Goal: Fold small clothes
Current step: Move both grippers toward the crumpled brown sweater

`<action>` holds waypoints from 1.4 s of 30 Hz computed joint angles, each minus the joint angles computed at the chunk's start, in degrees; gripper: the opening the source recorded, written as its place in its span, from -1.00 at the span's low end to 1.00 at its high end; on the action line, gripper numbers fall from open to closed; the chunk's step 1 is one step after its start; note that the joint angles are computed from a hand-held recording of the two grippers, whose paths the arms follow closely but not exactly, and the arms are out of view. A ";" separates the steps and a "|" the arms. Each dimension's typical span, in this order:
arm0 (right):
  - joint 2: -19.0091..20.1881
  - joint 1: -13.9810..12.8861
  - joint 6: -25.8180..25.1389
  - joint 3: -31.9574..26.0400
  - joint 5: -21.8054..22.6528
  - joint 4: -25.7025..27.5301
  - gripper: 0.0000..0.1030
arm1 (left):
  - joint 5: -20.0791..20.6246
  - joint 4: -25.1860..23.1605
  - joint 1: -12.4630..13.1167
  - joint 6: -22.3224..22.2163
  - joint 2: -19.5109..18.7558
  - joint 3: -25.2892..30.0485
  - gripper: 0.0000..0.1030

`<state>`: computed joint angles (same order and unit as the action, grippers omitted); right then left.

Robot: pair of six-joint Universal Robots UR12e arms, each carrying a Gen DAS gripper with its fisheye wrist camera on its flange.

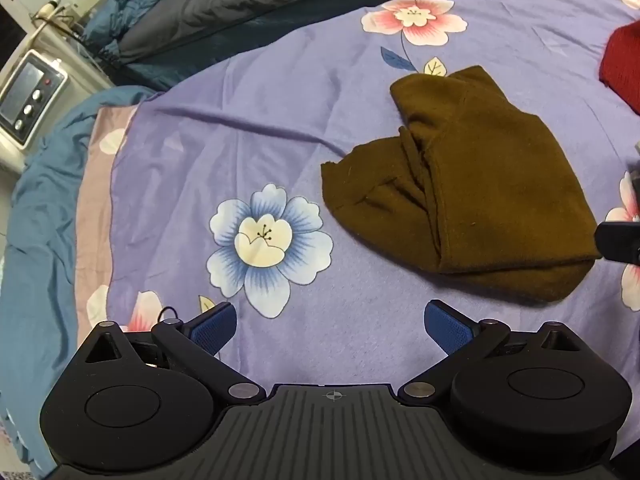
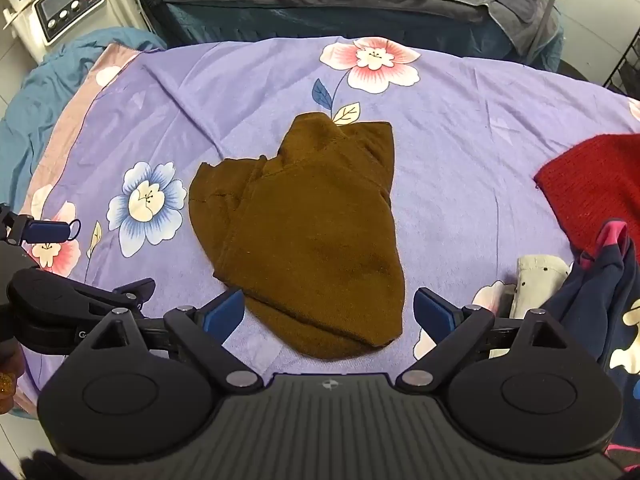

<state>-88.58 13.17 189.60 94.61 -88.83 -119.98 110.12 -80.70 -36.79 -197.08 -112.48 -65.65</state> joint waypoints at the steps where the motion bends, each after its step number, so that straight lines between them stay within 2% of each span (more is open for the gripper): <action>1: 0.05 -0.13 -0.01 -0.08 0.10 0.03 0.80 | 0.02 -0.14 -0.01 0.11 -0.02 0.03 1.00; 4: 0.65 -0.71 -0.25 -0.91 0.47 0.39 0.81 | -0.26 -0.08 0.30 0.63 0.24 -0.31 1.00; 10: -0.82 -0.05 0.31 1.00 0.23 0.12 0.81 | -0.59 0.14 0.13 0.71 0.38 -0.68 1.00; 11: -0.01 -0.09 0.27 0.06 0.29 0.20 0.81 | -0.69 0.18 0.15 0.90 0.42 -0.75 1.00; 15: 0.11 0.37 0.54 0.13 -0.29 0.00 0.82 | -1.06 -0.79 -0.08 0.88 -0.15 0.37 1.00; 19: 0.10 0.02 -0.01 -0.36 0.13 2.09 0.82 | -1.40 -1.17 -0.03 0.75 -0.29 0.61 1.00; 22: 0.24 -0.02 -0.09 -0.76 0.15 2.98 0.83 | -2.62 -3.42 0.25 1.17 -0.61 1.58 1.00; 25: 0.32 0.00 -0.32 -0.82 -0.10 3.06 0.83 | -2.20 -1.18 0.16 1.20 -0.27 0.55 1.00; 29: 0.29 0.03 -0.28 -0.37 -0.09 1.51 0.84 | -2.19 -1.07 0.18 1.21 -0.28 0.55 1.00; 31: 0.65 0.31 -0.52 -1.21 -1.39 3.22 0.84 | -1.82 -0.31 0.14 1.20 -0.17 0.18 1.00; 35: 0.71 0.41 -0.80 -1.28 -1.76 3.33 0.84 | -2.16 0.13 0.21 1.15 -0.08 -0.09 1.00; 39: 0.33 -0.10 -0.14 -0.23 0.37 1.18 0.84 | -1.36 -0.06 0.04 1.29 -0.22 -0.08 1.00; 42: 0.37 -0.45 0.05 -0.18 1.89 1.62 0.84 | -1.79 0.21 0.11 1.28 -0.16 -0.17 1.00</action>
<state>-88.21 12.72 189.65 94.42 -86.93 -118.36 108.33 -80.49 -36.68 -195.80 -112.65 -65.82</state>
